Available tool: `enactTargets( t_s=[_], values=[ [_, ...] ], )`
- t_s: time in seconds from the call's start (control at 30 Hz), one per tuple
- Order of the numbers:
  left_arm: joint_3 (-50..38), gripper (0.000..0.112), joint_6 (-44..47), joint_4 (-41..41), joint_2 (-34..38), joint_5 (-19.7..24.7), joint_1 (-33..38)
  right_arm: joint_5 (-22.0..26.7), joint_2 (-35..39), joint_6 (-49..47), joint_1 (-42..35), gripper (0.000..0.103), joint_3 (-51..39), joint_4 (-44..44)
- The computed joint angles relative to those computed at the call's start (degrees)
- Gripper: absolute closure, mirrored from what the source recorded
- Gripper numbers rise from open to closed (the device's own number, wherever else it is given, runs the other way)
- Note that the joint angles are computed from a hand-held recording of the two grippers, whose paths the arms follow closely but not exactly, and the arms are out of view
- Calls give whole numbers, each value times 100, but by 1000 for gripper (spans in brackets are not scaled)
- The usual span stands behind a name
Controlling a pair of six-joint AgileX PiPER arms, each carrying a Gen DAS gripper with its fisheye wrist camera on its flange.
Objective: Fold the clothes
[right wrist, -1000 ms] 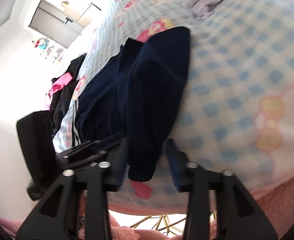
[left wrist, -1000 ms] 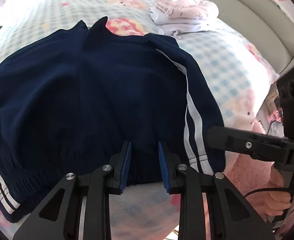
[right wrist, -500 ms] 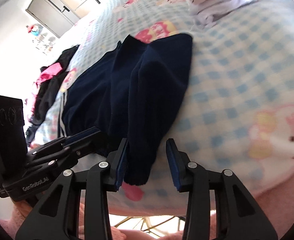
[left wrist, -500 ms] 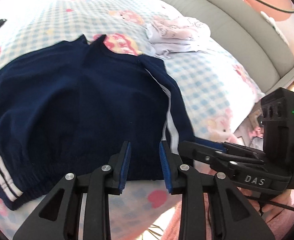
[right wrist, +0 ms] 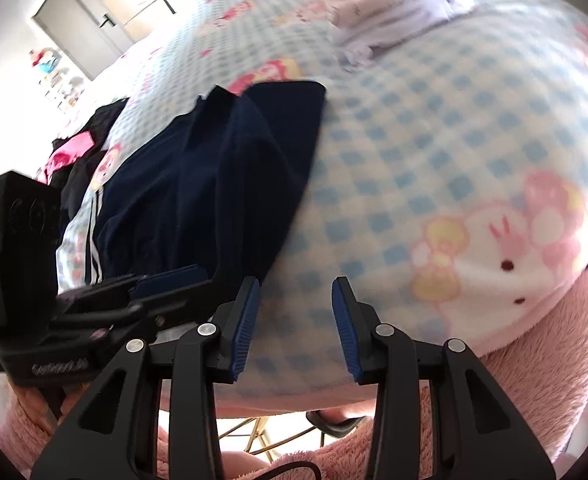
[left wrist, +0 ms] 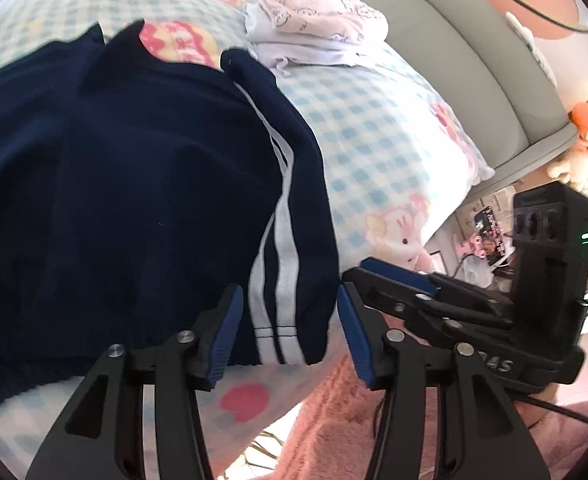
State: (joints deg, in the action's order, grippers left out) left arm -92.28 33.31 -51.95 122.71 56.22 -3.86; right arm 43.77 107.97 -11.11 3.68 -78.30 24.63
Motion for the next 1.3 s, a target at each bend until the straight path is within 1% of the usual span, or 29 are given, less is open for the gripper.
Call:
enactTargets(
  t_s=[0.03, 0.07, 0.1, 0.17, 0.23, 0.27, 0.3, 0.37, 0.43, 0.47, 0.5, 0.53, 0.57, 0.6, 0.67, 0.77, 0.87, 0.93, 1.0, 1.03, 1.07, 1.17, 1.2, 1.3],
  values=[
    [46, 60, 77, -96, -28, 14, 5, 16, 42, 30, -21, 64, -20, 4],
    [95, 58, 156, -192, -57, 27, 11, 31, 67, 28, -33, 64, -33, 17],
    [120, 52, 224, -274, -74, 44, 10, 47, 88, 15, -44, 64, -47, 34],
    [-127, 49, 81, -175, 51, 41, -97, 118, 173, -65, -63, 64, -130, 92],
    [-288, 51, -161, 42, 149, -95, -218, 203, 297, -223, -47, 64, -240, 154],
    [-383, 55, -283, 148, 214, -125, -261, 232, 360, -190, -39, 64, -285, 137],
    [-527, 60, -386, 218, 331, -32, -238, 263, 420, -141, -37, 64, -326, 130],
    [-806, 61, -575, 353, 556, 152, -193, 313, 446, -218, -151, 64, -302, 394],
    [-946, 64, -639, 449, 659, 220, -204, 237, 386, -108, -166, 64, -231, 322],
    [-1011, 68, -679, 514, 692, 230, -236, 211, 370, -52, -148, 64, -221, 236],
    [-1061, 77, -751, 668, 691, 201, -295, 193, 359, -3, -125, 64, -219, 146],
    [-1110, 83, -854, 852, 681, 156, -364, 206, 366, -16, -127, 64, -225, 161],
    [-1119, 95, -1019, 1096, 615, 41, -448, 244, 386, -73, -142, 64, -242, 245],
    [-996, 101, -968, 1139, 453, -92, -459, 288, 411, -143, -146, 64, -270, 331],
    [-754, 104, -845, 1180, 130, -342, -458, 333, 452, -351, -124, 64, -348, 533],
    [-340, 104, -446, 705, -402, -560, -123, 307, 525, -810, -29, 64, -466, 1142],
    [-90, 104, -259, 414, -851, -720, 448, 353, 736, -1017, 325, 64, -934, 1273],
    [60, 104, -187, 291, -1016, -800, 789, 391, 855, -1019, 591, 63, -1224, 1198],
    [227, 104, -144, 196, -1128, -869, 1164, 497, 1054, -914, 879, 61, -1636, 1046],
    [270, 104, -152, 127, -1118, -796, 1389, 579, 1165, -859, 1030, 60, -1846, 959],
    [283, 104, -170, 82, -1076, -686, 1563, 613, 1214, -845, 1129, 59, -1938, 901],
    [504, 104, -174, 148, -1055, -639, 1884, 664, 1306, -996, 1414, 55, -2038, 960],
    [640, 104, -179, 236, -1098, -765, 1893, 685, 1357, -1002, 1513, 52, -2066, 940],
    [1003, 104, -11, 289, -1227, -1064, 1945, 664, 1500, -834, 1720, 51, -2145, 722]
  ],
)
